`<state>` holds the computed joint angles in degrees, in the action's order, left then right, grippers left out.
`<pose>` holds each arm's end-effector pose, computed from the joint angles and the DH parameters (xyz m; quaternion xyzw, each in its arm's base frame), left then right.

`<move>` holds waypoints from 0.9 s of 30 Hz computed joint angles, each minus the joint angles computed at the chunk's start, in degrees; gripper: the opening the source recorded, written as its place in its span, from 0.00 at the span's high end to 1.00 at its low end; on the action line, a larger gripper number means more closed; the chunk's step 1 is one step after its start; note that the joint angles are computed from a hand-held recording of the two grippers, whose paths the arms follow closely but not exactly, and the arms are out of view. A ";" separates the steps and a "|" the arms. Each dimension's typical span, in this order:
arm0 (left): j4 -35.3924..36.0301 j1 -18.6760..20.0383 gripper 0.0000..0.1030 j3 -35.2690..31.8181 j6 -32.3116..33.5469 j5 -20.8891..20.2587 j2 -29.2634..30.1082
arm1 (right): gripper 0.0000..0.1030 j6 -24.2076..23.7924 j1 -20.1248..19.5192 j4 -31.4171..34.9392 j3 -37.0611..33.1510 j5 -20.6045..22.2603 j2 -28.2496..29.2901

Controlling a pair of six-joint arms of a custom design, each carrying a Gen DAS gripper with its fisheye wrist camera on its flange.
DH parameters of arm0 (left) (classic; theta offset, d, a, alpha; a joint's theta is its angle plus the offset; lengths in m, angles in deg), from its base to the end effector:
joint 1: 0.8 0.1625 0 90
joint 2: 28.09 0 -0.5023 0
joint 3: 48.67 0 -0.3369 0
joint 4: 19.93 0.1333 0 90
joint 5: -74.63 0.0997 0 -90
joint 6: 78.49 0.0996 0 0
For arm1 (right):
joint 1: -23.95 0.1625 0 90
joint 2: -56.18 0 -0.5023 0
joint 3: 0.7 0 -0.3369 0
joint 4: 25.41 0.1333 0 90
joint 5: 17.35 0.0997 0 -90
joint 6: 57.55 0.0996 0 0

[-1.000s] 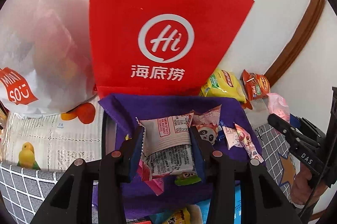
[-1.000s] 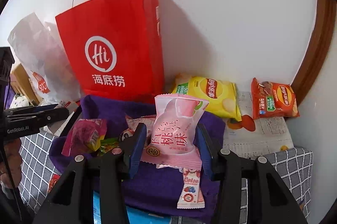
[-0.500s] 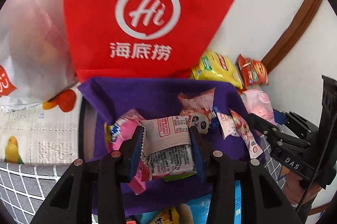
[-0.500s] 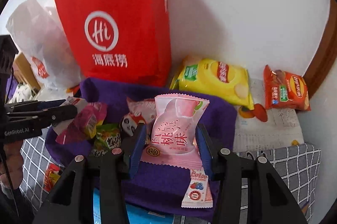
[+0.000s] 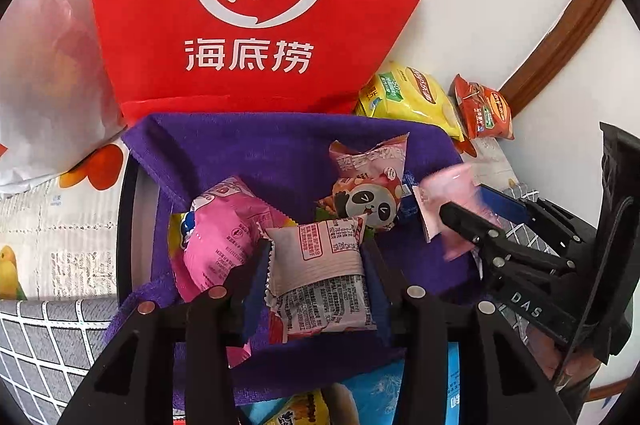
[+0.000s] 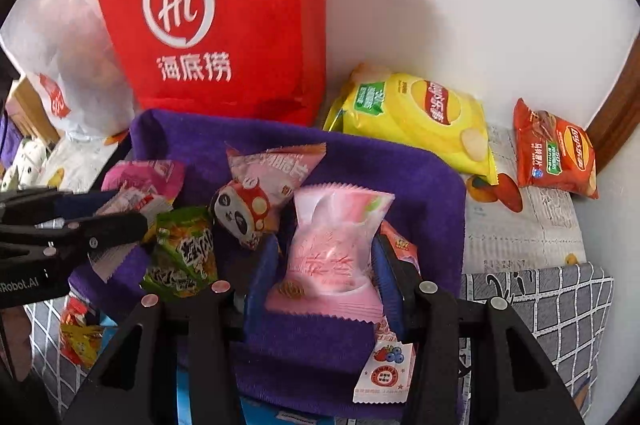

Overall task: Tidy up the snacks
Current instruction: 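Open the right gripper over the cloth while the left gripper releases the white packet, then move both grippers back toward the blue tissue box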

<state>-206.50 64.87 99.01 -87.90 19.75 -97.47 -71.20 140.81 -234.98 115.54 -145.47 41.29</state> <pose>0.0231 -0.4115 0.2566 0.0747 0.9396 -0.2313 0.2411 0.3073 -0.4478 -0.0820 0.2746 -0.8934 0.1857 0.3031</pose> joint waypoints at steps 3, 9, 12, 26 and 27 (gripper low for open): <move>0.37 0.14 0.57 0.00 -0.09 -0.31 -0.40 | 0.51 0.13 0.11 -0.17 0.29 0.50 -0.36; -1.18 -0.11 0.54 0.50 0.15 -0.69 -1.35 | 0.43 1.67 1.22 -2.39 1.80 2.49 -2.04; 0.41 -0.32 0.50 0.16 -0.17 -1.45 -2.66 | 0.42 1.56 2.34 -4.24 2.60 2.40 -2.80; 3.38 -5.56 0.40 1.32 -1.75 -1.81 -11.15 | 0.42 3.34 7.83 -10.68 6.82 1.75 -5.00; 4.08 -6.25 0.40 1.43 -2.12 -1.74 -12.27 | 0.42 3.94 8.23 -10.78 7.35 1.55 -5.06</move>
